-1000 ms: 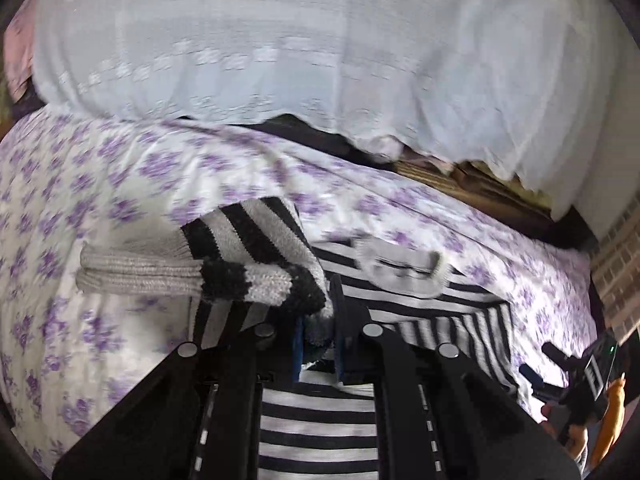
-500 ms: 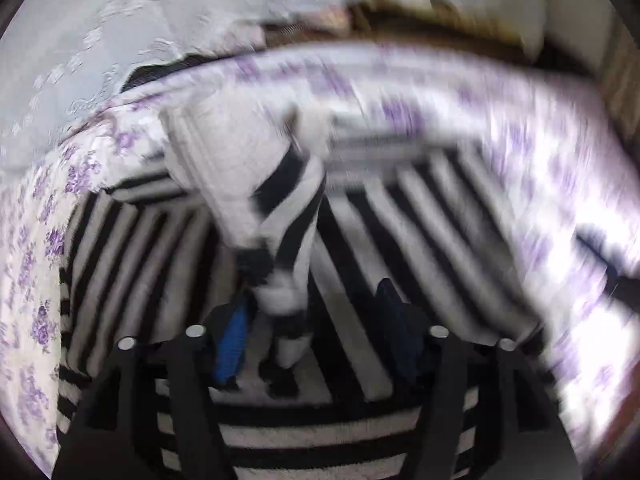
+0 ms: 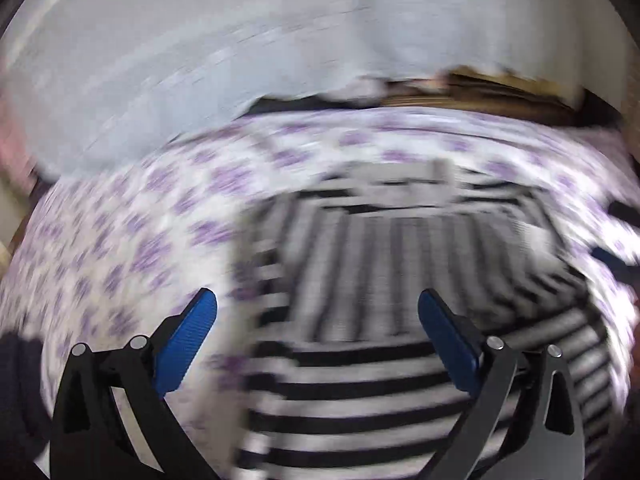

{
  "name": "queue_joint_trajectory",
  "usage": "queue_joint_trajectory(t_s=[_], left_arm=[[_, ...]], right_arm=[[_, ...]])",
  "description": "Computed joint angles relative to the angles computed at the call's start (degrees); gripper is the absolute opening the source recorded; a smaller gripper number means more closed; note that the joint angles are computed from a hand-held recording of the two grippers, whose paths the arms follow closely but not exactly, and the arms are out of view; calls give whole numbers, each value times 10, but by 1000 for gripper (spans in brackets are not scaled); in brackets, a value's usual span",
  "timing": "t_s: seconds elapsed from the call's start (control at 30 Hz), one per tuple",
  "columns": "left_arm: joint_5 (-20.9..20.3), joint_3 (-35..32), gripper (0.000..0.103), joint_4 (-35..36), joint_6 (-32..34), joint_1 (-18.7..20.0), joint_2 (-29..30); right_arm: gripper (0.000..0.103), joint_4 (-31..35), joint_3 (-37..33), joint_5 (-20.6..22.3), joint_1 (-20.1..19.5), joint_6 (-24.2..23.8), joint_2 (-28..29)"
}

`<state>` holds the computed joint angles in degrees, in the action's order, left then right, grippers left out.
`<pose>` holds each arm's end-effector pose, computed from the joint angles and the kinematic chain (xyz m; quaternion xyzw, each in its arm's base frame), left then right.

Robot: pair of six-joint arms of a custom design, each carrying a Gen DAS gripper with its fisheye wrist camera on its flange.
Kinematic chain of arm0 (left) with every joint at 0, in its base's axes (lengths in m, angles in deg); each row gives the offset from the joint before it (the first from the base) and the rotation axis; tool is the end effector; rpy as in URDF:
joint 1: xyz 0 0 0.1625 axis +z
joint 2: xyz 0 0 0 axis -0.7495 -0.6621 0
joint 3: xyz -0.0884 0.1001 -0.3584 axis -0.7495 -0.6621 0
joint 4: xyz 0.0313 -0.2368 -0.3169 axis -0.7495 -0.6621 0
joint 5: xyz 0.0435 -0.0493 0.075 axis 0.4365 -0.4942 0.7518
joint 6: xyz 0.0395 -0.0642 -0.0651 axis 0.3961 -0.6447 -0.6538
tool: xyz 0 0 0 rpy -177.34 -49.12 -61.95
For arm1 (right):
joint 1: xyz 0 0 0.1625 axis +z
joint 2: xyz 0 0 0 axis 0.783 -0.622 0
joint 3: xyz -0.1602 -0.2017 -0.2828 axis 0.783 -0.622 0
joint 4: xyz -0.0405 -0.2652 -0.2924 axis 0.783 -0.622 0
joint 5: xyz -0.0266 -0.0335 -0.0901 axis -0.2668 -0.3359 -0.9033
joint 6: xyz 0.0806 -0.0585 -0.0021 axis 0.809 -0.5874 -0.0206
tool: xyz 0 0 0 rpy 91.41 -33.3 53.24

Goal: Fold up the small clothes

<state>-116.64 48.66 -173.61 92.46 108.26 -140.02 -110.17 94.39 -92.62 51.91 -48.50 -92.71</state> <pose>-0.0975 -0.5950 0.3462 0.1615 0.8367 -0.3444 0.3939 0.2682 -0.5889 0.1318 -0.0089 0.9266 -0.3743 0.0340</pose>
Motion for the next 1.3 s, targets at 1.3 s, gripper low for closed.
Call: queue_joint_trajectory(t_s=[1.3], left_arm=[[-238, -143, 98, 151, -125, 135, 57]], right_arm=[[100, 130, -100, 93, 7, -72, 70]])
